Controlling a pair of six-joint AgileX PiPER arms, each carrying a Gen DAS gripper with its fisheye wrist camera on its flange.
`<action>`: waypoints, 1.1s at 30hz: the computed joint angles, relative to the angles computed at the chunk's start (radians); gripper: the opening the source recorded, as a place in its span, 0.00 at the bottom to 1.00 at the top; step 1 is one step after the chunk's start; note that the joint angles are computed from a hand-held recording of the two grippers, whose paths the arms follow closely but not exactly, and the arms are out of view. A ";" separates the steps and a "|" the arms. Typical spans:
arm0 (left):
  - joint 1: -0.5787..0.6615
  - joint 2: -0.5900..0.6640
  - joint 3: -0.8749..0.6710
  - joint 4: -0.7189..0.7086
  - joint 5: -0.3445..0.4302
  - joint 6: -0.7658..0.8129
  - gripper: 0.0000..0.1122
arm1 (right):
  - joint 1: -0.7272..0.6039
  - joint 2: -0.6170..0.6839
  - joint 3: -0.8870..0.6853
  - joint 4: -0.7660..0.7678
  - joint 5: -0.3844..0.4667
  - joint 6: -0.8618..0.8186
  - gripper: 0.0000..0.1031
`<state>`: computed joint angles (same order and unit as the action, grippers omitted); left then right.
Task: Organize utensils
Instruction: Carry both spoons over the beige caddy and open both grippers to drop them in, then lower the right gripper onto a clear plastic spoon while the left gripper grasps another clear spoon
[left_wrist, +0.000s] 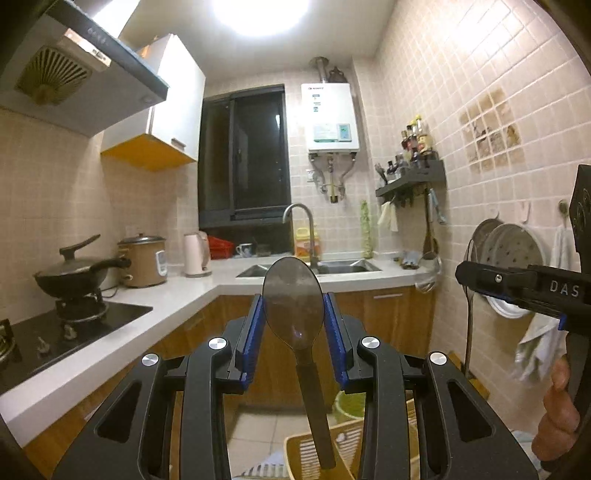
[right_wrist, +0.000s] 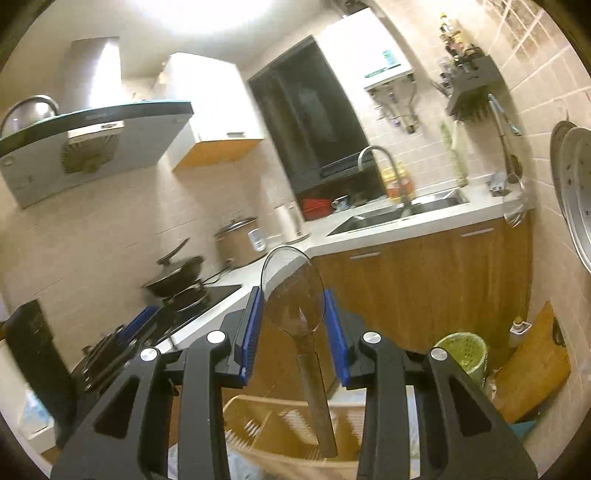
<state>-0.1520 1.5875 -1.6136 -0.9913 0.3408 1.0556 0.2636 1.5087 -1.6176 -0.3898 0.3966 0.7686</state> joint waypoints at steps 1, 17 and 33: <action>0.002 0.018 -0.009 -0.004 -0.002 0.001 0.27 | 0.002 0.008 0.018 -0.033 -0.016 0.034 0.30; 0.079 0.036 0.125 -0.244 0.088 0.232 0.40 | 0.088 -0.044 0.306 -0.481 -0.074 0.472 0.50; 0.332 -0.137 0.067 -0.050 0.630 -0.063 0.45 | 0.364 -0.222 0.228 -0.159 0.482 0.176 0.53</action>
